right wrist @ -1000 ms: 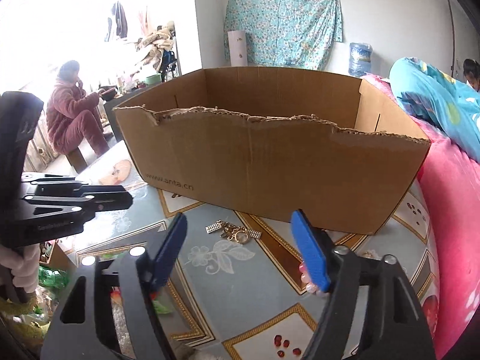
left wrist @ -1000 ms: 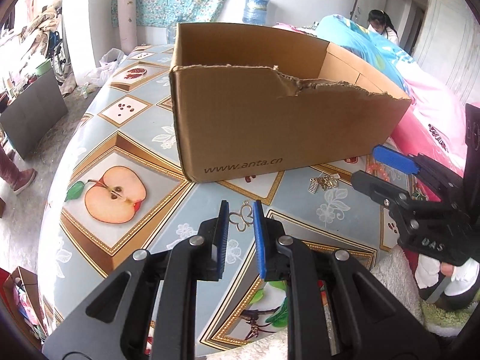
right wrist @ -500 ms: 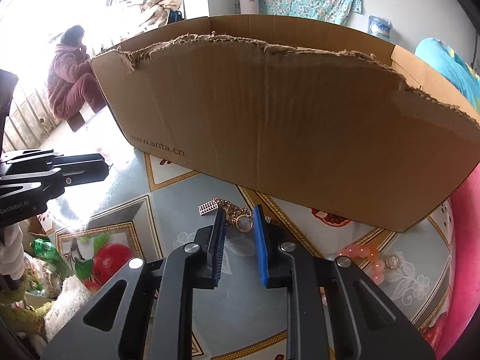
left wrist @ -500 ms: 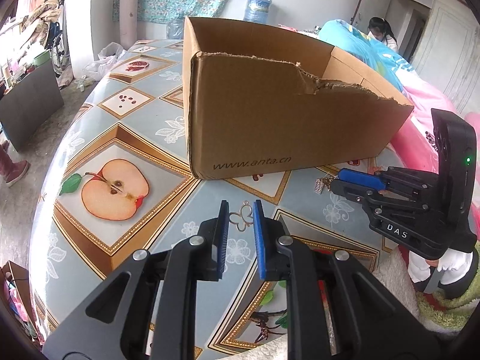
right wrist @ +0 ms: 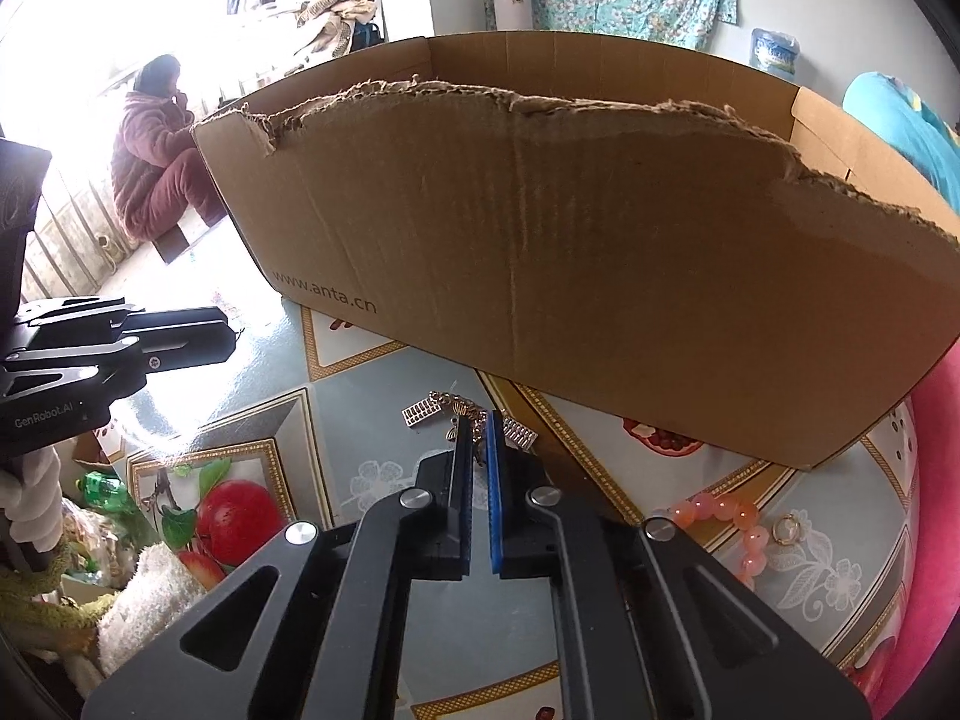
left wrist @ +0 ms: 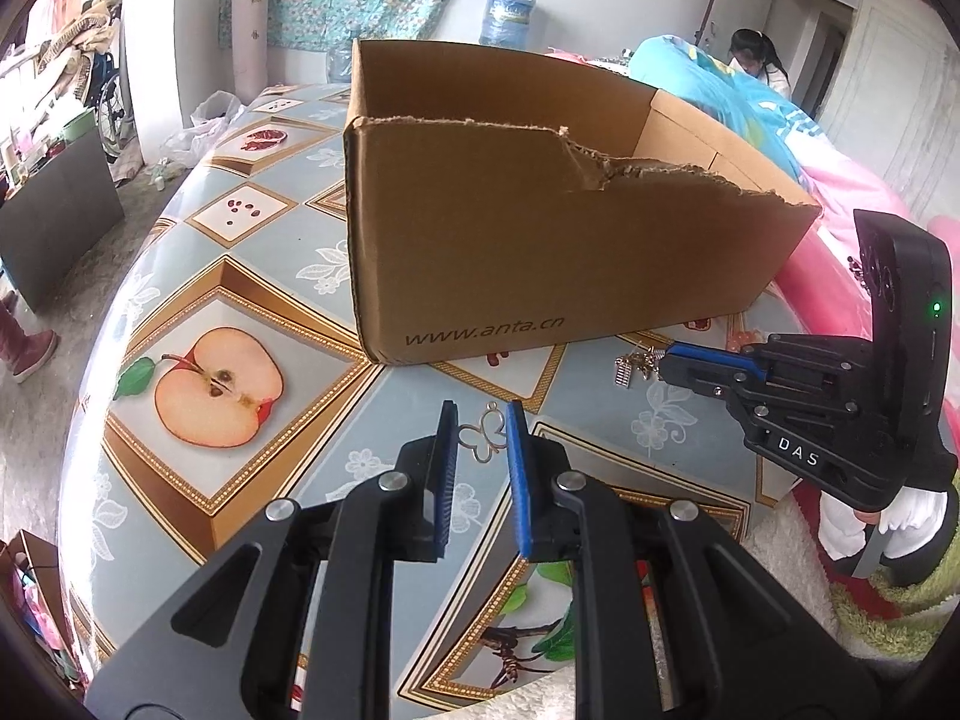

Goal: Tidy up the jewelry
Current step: 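Close the right gripper on the gold chain piece while the left gripper holds the butterfly charm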

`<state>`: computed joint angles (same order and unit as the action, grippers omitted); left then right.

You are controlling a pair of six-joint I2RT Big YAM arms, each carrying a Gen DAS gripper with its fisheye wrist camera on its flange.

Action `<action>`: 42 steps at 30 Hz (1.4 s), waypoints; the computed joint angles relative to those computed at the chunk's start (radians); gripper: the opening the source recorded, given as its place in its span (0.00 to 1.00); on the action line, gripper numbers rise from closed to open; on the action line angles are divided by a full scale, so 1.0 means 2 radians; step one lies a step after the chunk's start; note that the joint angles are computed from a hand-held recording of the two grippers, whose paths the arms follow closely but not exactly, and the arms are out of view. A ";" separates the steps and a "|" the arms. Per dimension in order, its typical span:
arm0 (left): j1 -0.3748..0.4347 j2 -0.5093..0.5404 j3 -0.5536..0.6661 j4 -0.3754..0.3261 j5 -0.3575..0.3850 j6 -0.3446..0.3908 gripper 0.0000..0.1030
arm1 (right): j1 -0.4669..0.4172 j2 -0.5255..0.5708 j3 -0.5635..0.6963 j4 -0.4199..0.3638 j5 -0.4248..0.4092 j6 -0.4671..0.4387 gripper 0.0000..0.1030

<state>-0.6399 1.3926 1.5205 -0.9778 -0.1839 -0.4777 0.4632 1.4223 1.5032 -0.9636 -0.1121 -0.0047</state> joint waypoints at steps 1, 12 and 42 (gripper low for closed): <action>-0.002 0.000 0.001 -0.001 -0.001 0.000 0.15 | -0.003 -0.005 -0.005 0.000 -0.003 0.000 0.04; -0.016 0.000 0.007 -0.003 -0.012 0.007 0.15 | -0.018 -0.037 -0.025 0.006 -0.018 0.018 0.04; -0.011 -0.009 -0.001 -0.002 -0.011 0.004 0.15 | -0.004 -0.010 -0.011 -0.006 -0.011 0.018 0.01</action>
